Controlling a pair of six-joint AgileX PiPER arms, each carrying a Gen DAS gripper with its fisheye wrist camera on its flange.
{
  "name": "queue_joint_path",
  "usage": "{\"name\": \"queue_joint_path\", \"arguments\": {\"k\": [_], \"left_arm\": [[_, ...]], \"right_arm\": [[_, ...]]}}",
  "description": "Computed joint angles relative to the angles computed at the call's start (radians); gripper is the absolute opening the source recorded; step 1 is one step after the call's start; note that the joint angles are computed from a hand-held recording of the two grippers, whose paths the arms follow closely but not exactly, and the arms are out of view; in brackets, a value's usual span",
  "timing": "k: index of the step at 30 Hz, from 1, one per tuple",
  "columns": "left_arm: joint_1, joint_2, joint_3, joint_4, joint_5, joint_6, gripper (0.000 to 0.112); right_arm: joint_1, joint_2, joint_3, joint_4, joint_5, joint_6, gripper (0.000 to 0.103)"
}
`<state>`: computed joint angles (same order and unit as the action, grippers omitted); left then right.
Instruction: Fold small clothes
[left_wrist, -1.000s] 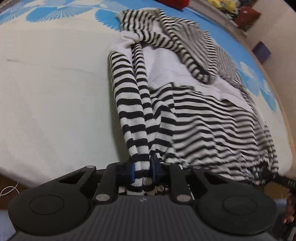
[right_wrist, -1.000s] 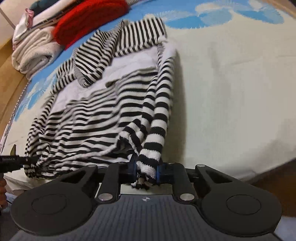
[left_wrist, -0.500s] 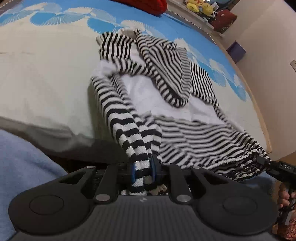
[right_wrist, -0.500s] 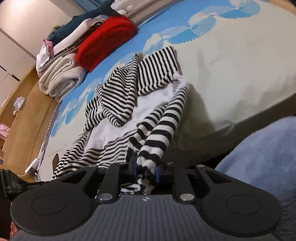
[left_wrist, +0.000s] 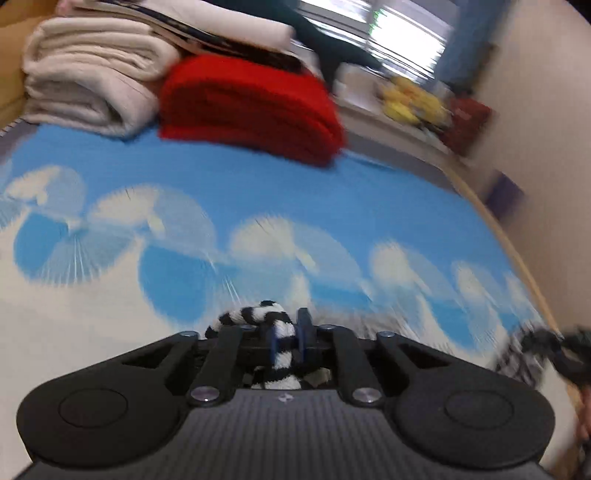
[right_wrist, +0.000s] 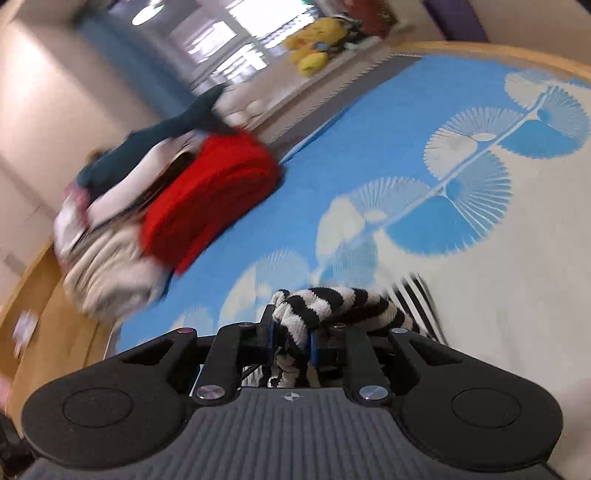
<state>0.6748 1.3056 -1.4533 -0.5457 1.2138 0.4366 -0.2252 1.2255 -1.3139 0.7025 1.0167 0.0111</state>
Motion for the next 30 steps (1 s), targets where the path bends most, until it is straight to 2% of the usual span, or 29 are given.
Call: {"name": "queue_joint_path", "arguments": {"k": [1, 2, 3, 4, 5, 6, 8, 11, 14, 15, 17, 18, 19, 21, 23, 30], "left_arm": [[-0.087, 0.071, -0.035, 0.1, -0.1, -0.1, 0.057], [-0.15, 0.125, -0.057, 0.2, -0.195, -0.2, 0.097], [-0.199, 0.152, -0.055, 0.3, -0.289, -0.3, 0.103], [-0.234, 0.169, -0.056, 0.371, -0.346, -0.372, 0.103], [-0.25, 0.195, -0.068, 0.405, -0.362, -0.405, 0.103], [-0.246, 0.222, -0.091, 0.399, -0.339, -0.397, 0.103], [-0.204, 0.228, -0.065, 0.331, -0.311, -0.318, 0.103], [-0.101, 0.113, 0.12, 0.256, -0.336, -0.175, 0.103], [0.036, 0.012, 0.293, 0.164, -0.289, 0.025, 0.103], [0.097, -0.016, 0.337, 0.137, -0.256, 0.104, 0.103], [0.183, -0.064, 0.446, 0.086, -0.259, 0.236, 0.103], [0.21, -0.075, 0.484, 0.083, -0.264, 0.278, 0.103], [0.221, -0.077, 0.505, 0.107, -0.26, 0.294, 0.103], [0.212, -0.066, 0.495, 0.151, -0.219, 0.337, 0.103], [0.254, -0.087, 0.518, 0.112, -0.197, 0.471, 0.103], [0.332, -0.063, 0.495, 0.109, -0.088, 0.598, 0.103]], "right_arm": [[0.071, 0.092, -0.05, -0.051, -0.081, 0.078, 0.021], [0.127, 0.178, -0.096, -0.115, -0.155, 0.178, 0.03], [0.164, 0.233, -0.123, -0.166, -0.202, 0.238, 0.039], [0.189, 0.295, -0.155, -0.207, -0.233, 0.258, 0.044], [0.204, 0.323, -0.153, -0.232, -0.268, 0.264, 0.051], [0.22, 0.322, -0.11, -0.262, -0.316, 0.277, 0.055], [0.198, 0.295, -0.024, -0.221, -0.354, 0.21, 0.058], [0.146, 0.177, 0.167, -0.133, -0.395, 0.074, 0.061], [0.115, 0.047, 0.349, -0.14, -0.466, -0.002, 0.065], [0.12, 0.032, 0.363, -0.209, -0.466, 0.034, 0.065], [0.151, 0.035, 0.343, -0.351, -0.423, 0.093, 0.065], [0.162, 0.032, 0.353, -0.377, -0.427, 0.066, 0.065], [0.176, 0.027, 0.367, -0.414, -0.441, 0.067, 0.065], [0.218, 0.02, 0.376, -0.588, -0.422, 0.178, 0.065], [0.234, 0.014, 0.376, -0.689, -0.383, 0.215, 0.065], [0.052, -0.108, 0.39, -0.462, -0.231, -0.143, 0.065]]}}
